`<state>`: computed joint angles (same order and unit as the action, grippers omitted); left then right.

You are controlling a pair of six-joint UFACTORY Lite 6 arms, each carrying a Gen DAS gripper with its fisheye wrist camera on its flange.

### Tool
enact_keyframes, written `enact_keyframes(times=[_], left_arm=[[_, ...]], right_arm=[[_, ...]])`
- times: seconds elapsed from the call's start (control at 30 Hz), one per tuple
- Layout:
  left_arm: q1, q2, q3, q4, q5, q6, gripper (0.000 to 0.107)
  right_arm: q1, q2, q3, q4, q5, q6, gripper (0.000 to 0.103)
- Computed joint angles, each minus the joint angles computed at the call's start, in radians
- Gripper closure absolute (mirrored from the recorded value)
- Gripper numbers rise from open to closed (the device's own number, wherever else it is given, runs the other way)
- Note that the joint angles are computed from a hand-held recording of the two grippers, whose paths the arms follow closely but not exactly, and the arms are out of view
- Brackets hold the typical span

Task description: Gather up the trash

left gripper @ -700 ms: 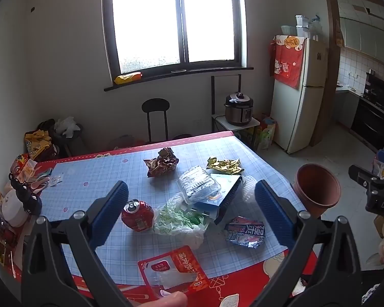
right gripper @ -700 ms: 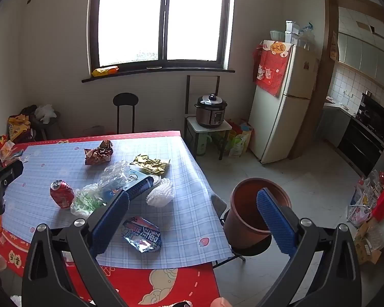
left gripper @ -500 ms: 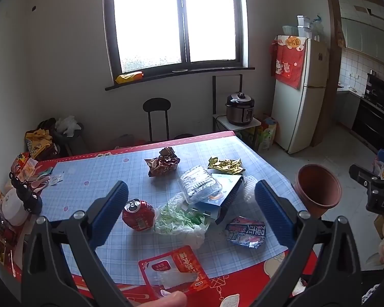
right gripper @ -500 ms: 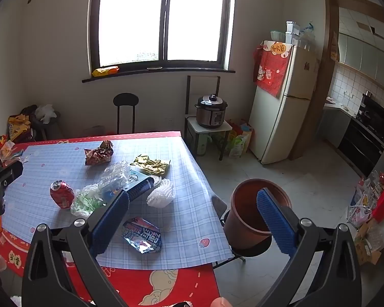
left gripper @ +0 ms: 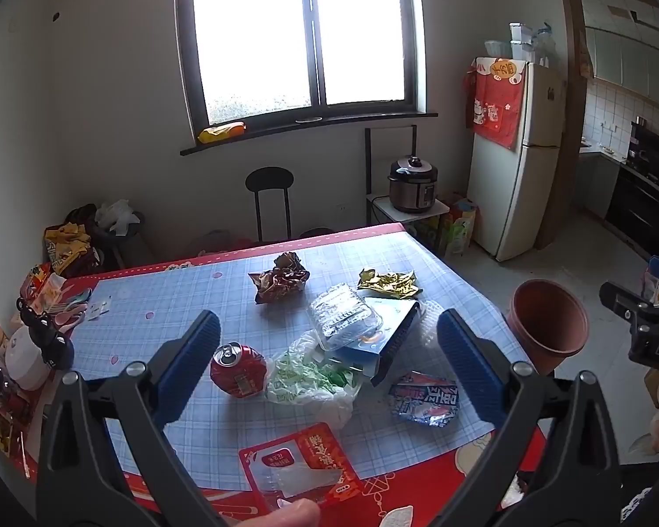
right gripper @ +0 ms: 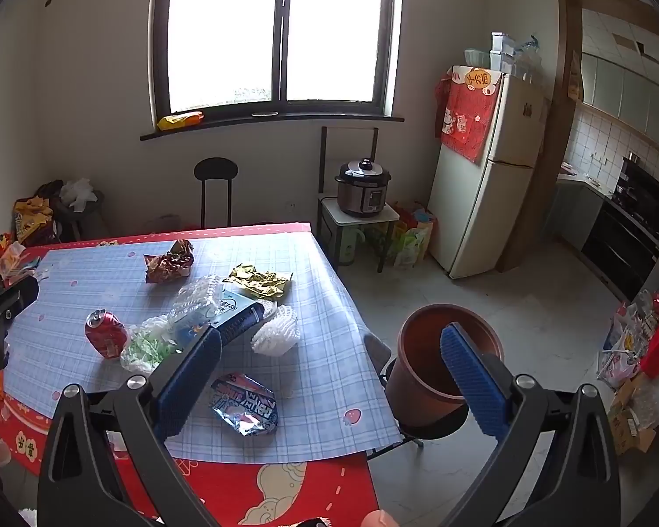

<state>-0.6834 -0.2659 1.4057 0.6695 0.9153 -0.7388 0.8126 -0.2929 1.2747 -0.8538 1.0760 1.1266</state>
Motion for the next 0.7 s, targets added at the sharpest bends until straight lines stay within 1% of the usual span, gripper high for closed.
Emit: enact_keyframes(times=[0.1, 0.13, 0.37, 0.7], left_arm=[[0.008, 0.000, -0.003, -0.007, -0.003, 0.008, 0.009], [-0.024, 0.037, 0.041, 0.013, 0.025, -0.018, 0.009], [-0.017, 0.053, 0.054, 0.020, 0.024, -0.022, 0.009], [-0.025, 0.053, 0.052, 0.027, 0.029, -0.032, 0.009]], right_arm=[[0.007, -0.005, -0.001, 0.003, 0.007, 0.001, 0.004], [-0.016, -0.017, 0.008, 0.022, 0.001, -0.033, 0.004], [-0.042, -0.016, 0.003, 0.037, -0.027, -0.053, 0.004], [-0.041, -0.009, 0.011, 0.037, -0.026, -0.054, 0.004]])
